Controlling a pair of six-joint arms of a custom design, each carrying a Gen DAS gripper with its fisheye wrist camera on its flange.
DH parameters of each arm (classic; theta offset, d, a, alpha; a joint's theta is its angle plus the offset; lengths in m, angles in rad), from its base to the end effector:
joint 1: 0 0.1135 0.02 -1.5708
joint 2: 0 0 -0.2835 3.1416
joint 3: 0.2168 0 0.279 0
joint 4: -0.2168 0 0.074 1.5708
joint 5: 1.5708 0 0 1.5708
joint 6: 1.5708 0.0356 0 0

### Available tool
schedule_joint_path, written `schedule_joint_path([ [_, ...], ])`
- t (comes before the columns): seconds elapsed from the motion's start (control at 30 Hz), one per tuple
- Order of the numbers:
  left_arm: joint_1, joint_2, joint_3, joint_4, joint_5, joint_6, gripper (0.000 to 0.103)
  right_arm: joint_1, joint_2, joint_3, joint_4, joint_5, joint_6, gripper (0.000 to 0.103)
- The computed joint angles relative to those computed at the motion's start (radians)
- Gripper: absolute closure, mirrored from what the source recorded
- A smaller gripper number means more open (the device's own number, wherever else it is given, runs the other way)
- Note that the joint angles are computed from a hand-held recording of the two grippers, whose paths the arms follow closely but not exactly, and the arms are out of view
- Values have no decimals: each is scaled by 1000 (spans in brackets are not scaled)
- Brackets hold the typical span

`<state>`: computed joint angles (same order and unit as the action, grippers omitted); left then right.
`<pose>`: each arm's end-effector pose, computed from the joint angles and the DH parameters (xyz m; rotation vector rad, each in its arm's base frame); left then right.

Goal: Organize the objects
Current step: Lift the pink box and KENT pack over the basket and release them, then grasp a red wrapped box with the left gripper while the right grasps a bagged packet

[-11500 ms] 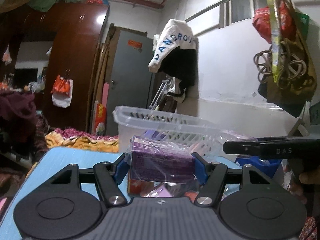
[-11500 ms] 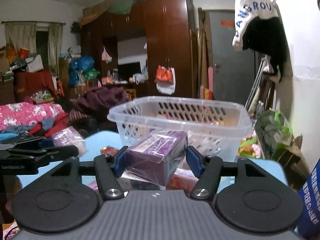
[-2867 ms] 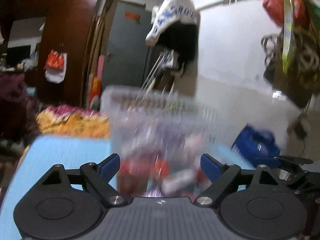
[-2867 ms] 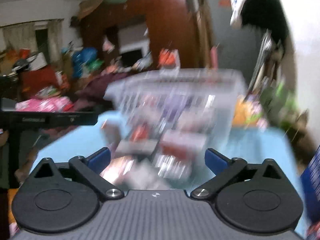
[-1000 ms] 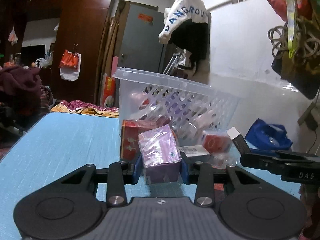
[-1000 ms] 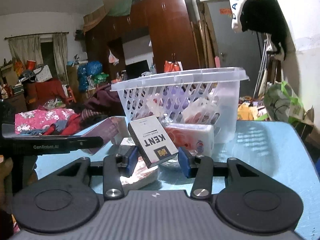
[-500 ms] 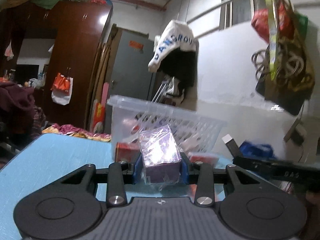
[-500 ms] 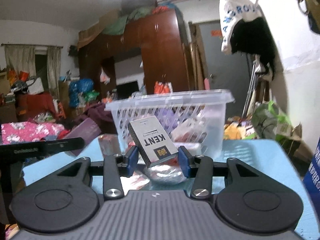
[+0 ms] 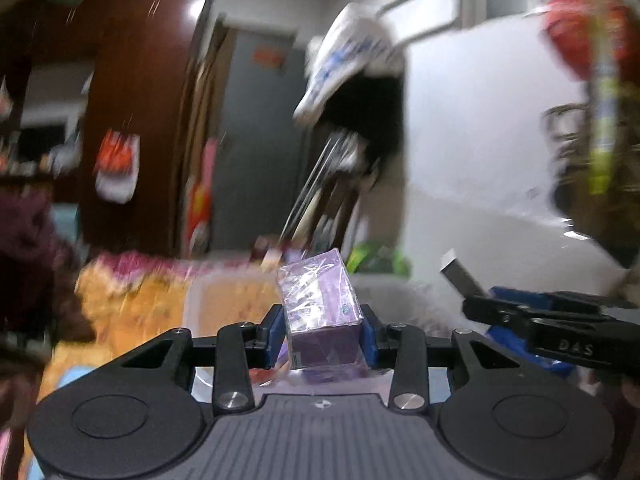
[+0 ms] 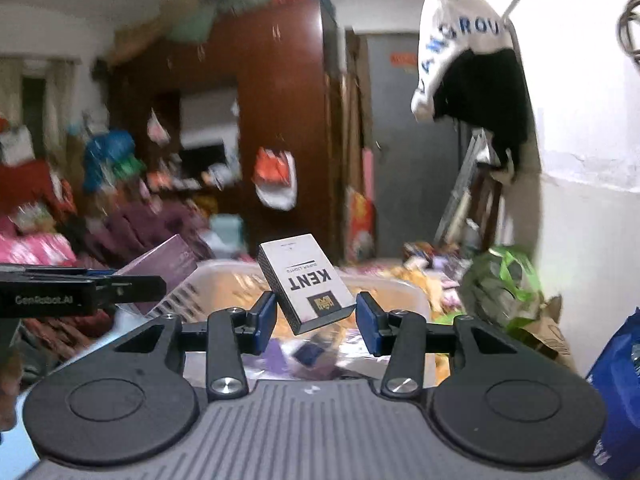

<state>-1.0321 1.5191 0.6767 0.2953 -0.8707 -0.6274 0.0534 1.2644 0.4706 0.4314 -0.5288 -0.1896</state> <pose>0.1846 -0.2558 0.1828 -0.1020 1.9143 -0.1864 0.2649 0.0321 0.1945 -0.5739 1.8148 0.4175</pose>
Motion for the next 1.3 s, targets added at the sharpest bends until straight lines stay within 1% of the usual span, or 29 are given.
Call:
schedule_joint_path([
  [0.03, 40, 12, 10, -15, 48, -16, 60, 19, 33, 23, -19, 27, -18, 55],
  [0.07, 71, 23, 11, -7, 82, -28, 60, 40, 72, 45, -27, 59, -35, 55],
  [0.1, 93, 34, 11, 6, 99, -33, 59, 56, 98, 57, -23, 91, -45, 55],
  [0.13, 108, 40, 17, -3, 104, -35, 52, 60, 102, 45, -4, 104, -44, 52],
  [0.17, 119, 50, 35, -39, 108, -51, 45, 52, 89, 26, 12, 95, -34, 35],
  [0.2, 117, 51, 41, -55, 102, -59, 32, 32, 72, 8, 20, 62, -18, 11],
  [0.23, 102, 41, 28, -44, 76, -57, 32, 2, 41, -19, 25, 9, -3, 3],
  [0.27, 65, 13, -13, -12, 22, -54, 32, -37, -1, -57, 43, -52, 10, 0],
  [0.3, 17, 0, -35, 14, -39, -43, 30, -85, -49, -108, 71, -116, 19, 0],
  [0.37, -89, -18, -79, 66, -135, -23, 21, -179, -120, -184, 85, -221, -1, 0],
  [0.4, -156, -10, -101, 88, -180, -31, 13, -242, -141, -229, 102, -288, -16, 0],
  [0.43, -222, 14, -110, 77, -211, -64, 9, -280, -135, -250, 109, -326, -30, 0],
  [0.47, -271, 49, -105, 46, -216, -114, 9, -327, -122, -270, 91, -365, -65, 0],
  [0.5, -303, 92, -88, 4, -191, -164, 9, -354, -96, -276, 73, -383, -92, 0],
  [0.57, -347, 195, -55, -2, -142, -209, 9, -400, -1, -279, 84, -399, -117, 0],
  [0.6, -362, 248, -35, 5, -132, -216, 10, -413, 41, -272, 76, -395, -128, 0],
  [0.67, -375, 330, 30, -62, -114, -261, 13, -413, 78, -262, 63, -354, -120, 0],
  [0.7, -378, 354, 53, -80, -109, -269, 17, -409, 100, -252, 64, -335, -115, 0],
  [0.8, -376, 394, 101, -101, -79, -243, 17, -395, 171, -207, 43, -321, -108, 0],
  [0.83, -383, 417, 143, -154, -73, -259, 19, -388, 184, -198, 37, -319, -100, 0],
  [0.87, -375, 443, 173, -190, -53, -264, 24, -381, 191, -192, 26, -318, -99, 0],
  [0.93, -369, 478, 221, -279, -54, -315, 54, -384, 198, -199, -1, -328, -138, 0],
  [0.97, -370, 484, 230, -301, -54, -334, 54, -374, 189, -207, -10, -324, -150, 0],
  [1.03, -382, 462, 189, -266, -58, -358, 55, -358, 187, -225, 0, -324, -163, 0],
  [1.13, -412, 427, 131, -270, -96, -436, 55, -277, 183, -228, -5, -273, -162, 0],
  [1.2, -443, 394, 68, -283, -126, -540, 55, -214, 187, -227, 4, -217, -145, 0],
  [1.27, -463, 370, 13, -278, -149, -619, 55, -163, 193, -228, 9, -176, -140, 1],
  [1.3, -477, 360, -13, -279, -166, -667, 55, -146, 195, -224, 1, -164, -141, 3],
])
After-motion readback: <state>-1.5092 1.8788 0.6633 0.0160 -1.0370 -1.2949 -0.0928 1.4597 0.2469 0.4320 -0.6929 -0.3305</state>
